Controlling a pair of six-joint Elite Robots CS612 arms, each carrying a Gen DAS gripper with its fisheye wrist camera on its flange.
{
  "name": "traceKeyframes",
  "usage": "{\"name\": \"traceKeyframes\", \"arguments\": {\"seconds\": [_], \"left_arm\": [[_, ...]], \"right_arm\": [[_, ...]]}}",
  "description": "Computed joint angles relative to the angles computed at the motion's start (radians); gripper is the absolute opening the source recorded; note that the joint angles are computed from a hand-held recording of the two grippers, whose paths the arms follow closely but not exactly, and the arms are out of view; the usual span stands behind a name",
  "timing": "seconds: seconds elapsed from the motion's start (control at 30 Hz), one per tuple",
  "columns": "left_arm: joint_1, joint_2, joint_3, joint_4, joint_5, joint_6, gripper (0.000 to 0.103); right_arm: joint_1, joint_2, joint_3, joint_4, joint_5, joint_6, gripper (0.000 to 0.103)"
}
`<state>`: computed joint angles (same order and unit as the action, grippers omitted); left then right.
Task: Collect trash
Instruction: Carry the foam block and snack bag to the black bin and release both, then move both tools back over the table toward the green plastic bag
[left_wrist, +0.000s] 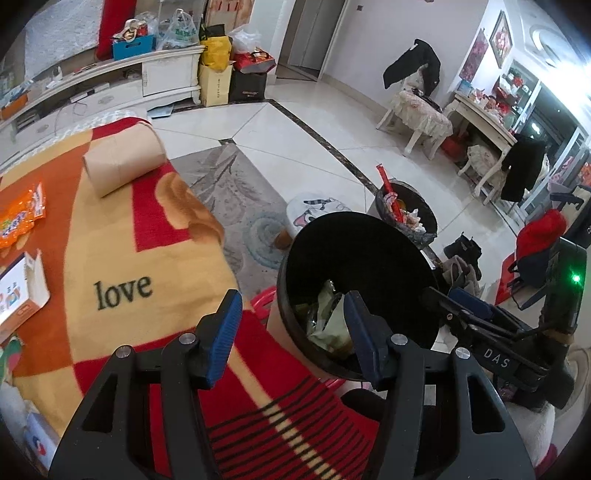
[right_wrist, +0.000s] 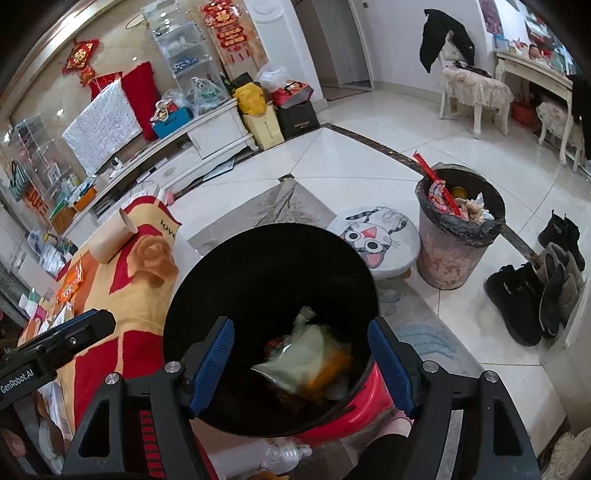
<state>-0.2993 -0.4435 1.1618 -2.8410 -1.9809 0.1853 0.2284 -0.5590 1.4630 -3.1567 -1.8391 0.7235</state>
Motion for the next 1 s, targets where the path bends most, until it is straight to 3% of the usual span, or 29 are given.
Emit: {"name": "traceKeyframes", "arguments": {"seconds": [0.5,0.83,1.0], "left_arm": [[0.028,-0.046,0.080,-0.077,0.057,-0.039,0.056],[0.075,-0.068,0.125,-0.095,0.072,-0.054,0.056],[0.104,-0.084,0.149,-0.076,0.045,-0.067,0.056]], "right_arm": [[0.032,0.014,-0.058,0.015,0.020,-0.066,0.073],[0.065,0.035,-0.128,0.032,0.060,-0.134,0.074],[0.083,0.060,-0.189,0.058,0.097,-0.177,0.074]]}}
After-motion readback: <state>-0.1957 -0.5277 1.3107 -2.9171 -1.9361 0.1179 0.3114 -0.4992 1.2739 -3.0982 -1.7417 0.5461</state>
